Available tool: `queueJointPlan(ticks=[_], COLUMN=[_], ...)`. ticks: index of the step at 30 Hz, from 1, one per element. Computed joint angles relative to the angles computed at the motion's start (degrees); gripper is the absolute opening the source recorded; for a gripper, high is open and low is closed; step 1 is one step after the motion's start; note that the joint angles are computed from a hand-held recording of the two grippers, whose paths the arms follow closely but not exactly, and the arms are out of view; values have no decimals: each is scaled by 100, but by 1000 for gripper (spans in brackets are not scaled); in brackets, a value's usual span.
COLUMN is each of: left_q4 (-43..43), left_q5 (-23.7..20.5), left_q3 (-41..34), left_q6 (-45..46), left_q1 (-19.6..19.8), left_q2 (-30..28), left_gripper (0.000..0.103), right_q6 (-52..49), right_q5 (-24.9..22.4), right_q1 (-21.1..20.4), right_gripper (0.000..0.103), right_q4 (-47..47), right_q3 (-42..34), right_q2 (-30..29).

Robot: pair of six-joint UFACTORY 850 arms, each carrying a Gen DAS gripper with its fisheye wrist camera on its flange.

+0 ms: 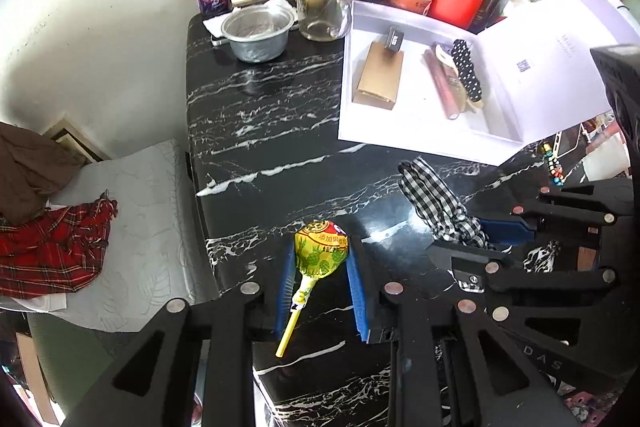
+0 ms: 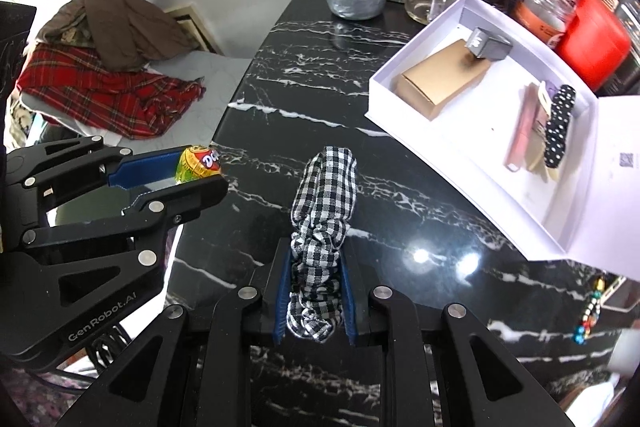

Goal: Organize rigid objects
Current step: 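Carry the gingham scrunchie with the right tool while the left tool carries the lollipop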

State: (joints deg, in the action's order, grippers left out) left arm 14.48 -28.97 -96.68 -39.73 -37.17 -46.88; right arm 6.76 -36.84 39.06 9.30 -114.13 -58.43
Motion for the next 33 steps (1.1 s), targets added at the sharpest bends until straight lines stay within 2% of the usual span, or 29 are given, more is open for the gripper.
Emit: queueJointPlan(ticks=[20, 33], left_q4=[-68, -266], left_q5=[-256, -617], left_q3=[-869, -2049], left_q6=[352, 824], left_q1=[5, 65], left_q2=[-277, -856], left_gripper=[25, 25], right_q6=[479, 611], right_q5=[47, 50], right_q1=[-133, -346], right_gripper=[22, 22], right_q4=[-238, -428], right_q3=[331, 66], right_q2=[426, 399])
